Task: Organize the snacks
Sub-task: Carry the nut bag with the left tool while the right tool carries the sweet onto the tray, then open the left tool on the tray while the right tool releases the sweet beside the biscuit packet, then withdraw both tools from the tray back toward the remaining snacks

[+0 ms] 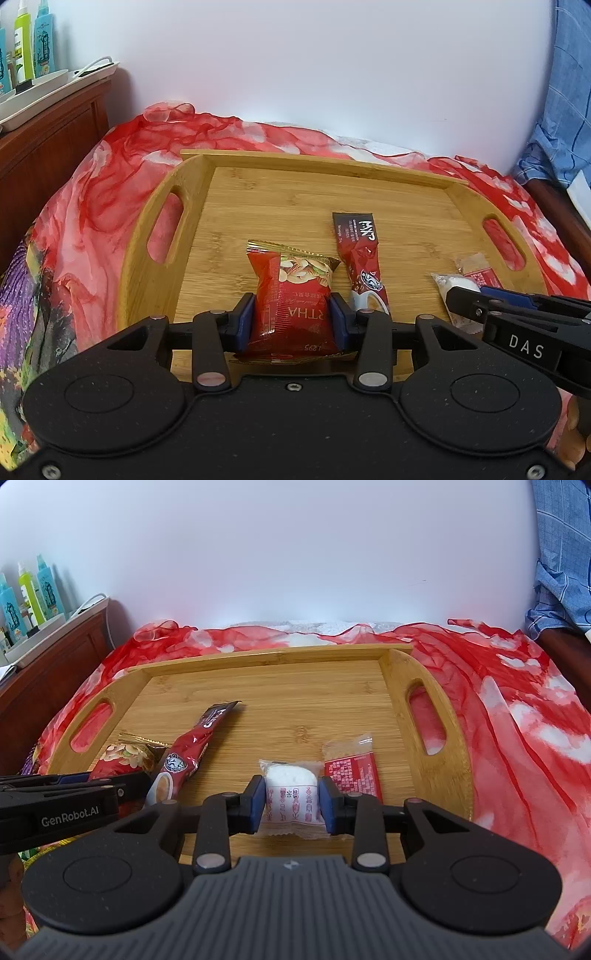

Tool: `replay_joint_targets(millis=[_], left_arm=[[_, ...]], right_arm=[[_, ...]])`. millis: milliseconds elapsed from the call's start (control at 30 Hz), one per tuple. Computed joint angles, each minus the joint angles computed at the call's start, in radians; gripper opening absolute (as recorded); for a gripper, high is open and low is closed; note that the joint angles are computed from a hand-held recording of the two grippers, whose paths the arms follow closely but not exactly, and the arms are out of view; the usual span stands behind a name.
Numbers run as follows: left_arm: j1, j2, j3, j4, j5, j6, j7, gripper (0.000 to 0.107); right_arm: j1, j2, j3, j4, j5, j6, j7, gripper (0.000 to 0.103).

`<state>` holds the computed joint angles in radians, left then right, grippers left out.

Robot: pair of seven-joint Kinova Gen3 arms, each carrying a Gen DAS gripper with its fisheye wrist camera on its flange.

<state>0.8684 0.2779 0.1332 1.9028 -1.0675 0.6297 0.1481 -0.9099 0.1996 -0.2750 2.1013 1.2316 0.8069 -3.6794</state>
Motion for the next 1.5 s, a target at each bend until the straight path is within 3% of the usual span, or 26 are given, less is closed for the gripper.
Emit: replay_joint_targets(millis=[200, 333, 567, 733, 967, 1267, 1500], left_arm=[[-0.001, 0.0, 0.0, -0.004, 0.011, 0.011, -0.002, 0.044], [0.019, 0.013, 0.003, -0.019, -0.003, 0.073, 0.003, 0.046], [0.014, -0.026, 0.021, 0.015, -0.047, 0.067, 0.042, 0.072], [0.016, -0.055, 0.055, 0.033, -0.069, 0.107, 0.042, 0.084], [0.006, -0.113, 0.111, 0.075, -0.077, 0.135, 0.058, 0.094], [0.009, -0.166, 0.181, 0.124, -0.074, 0.181, 0.085, 0.099], [0.042, -0.188, 0.236, 0.176, -0.109, 0.235, 0.169, 0.1]], right_arm=[[0.004, -0.007, 0.0, 0.008, 0.007, -0.014, -0.011, 0.04], [0.001, -0.017, -0.007, 0.013, 0.017, -0.009, -0.019, 0.055], [-0.015, -0.042, -0.031, 0.018, 0.021, 0.03, -0.005, 0.063], [-0.033, -0.064, -0.054, 0.031, 0.034, 0.067, -0.026, 0.083], [-0.067, -0.087, -0.095, 0.045, 0.037, 0.139, -0.038, 0.089], [-0.105, -0.116, -0.139, 0.08, 0.032, 0.187, -0.102, 0.095], [-0.158, -0.112, -0.173, 0.109, 0.037, 0.246, -0.155, 0.102]])
